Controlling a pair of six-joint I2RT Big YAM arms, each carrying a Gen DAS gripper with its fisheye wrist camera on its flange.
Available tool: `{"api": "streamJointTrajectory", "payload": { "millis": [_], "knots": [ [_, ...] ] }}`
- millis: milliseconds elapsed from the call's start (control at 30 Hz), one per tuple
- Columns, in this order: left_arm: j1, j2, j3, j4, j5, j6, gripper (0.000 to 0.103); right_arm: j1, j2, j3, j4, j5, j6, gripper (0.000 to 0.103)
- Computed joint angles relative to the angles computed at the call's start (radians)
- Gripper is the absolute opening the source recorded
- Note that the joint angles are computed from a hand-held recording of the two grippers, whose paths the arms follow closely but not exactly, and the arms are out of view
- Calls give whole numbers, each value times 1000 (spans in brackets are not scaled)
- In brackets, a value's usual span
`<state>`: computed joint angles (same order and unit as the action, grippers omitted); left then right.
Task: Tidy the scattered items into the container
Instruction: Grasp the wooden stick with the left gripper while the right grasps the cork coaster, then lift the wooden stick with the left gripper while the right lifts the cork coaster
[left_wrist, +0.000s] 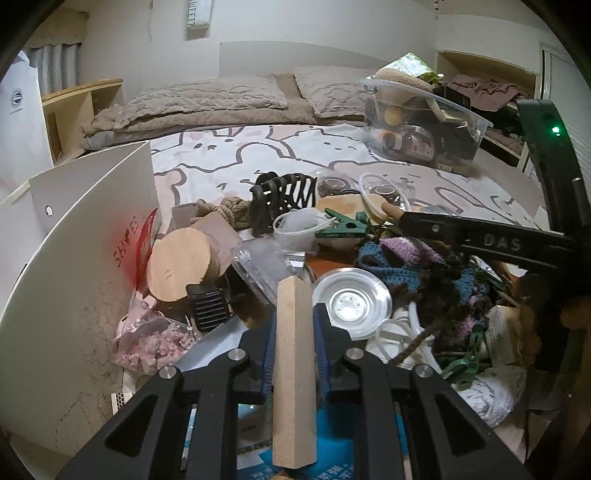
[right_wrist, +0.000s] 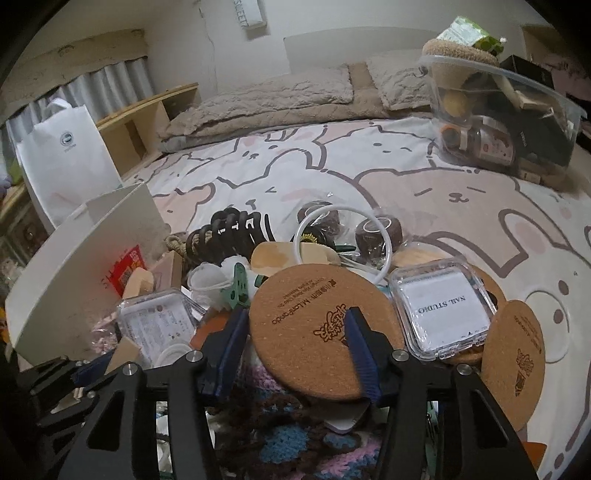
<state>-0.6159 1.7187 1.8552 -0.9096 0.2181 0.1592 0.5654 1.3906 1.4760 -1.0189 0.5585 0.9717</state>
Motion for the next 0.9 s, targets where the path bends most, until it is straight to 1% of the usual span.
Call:
{"api": "streamJointTrajectory", "payload": {
  "millis": [33,67,100,133,167,233,300,333,367,433,500,600,700,800,900],
  "knots": [
    [0,3,2,-4,-7,4,20,-5,-6,-6,6,-14,0,72],
    [0,6,5,-9,-7,5,25,-8,-17,-19,17,-20,6,88],
    [2,10,10,-16,-1,5,30,-4,-28,-31,32,-5,15,92],
    [3,14,15,-25,8,5,40,-3,-37,-40,41,5,23,93],
    [3,15,17,-30,10,8,45,-8,-46,-47,46,-7,33,93],
    [-1,9,9,-24,3,15,45,-21,-67,-67,76,-48,50,93],
    [-5,6,4,-20,-6,25,46,-36,-101,-108,138,-98,76,94],
    [-7,5,1,-16,-11,30,46,-43,-113,-125,163,-120,89,97],
    [-8,3,-1,-13,-17,35,46,-55,-137,-158,210,-162,116,99],
    [-12,-8,-17,8,-34,55,47,-67,-162,-194,266,-202,151,99],
    [-17,-19,-34,30,-46,77,47,-80,-178,-219,295,-236,190,99],
    [-19,-29,-48,47,-35,110,47,-84,-176,-218,286,-243,208,100],
    [-23,-32,-54,52,-35,125,47,-86,-170,-208,267,-253,207,100],
    [-22,-29,-51,45,-30,126,47,-94,-159,-190,213,-267,217,100],
    [-14,-22,-38,30,-11,114,47,-89,-141,-163,143,-250,226,100]
  ]
}}
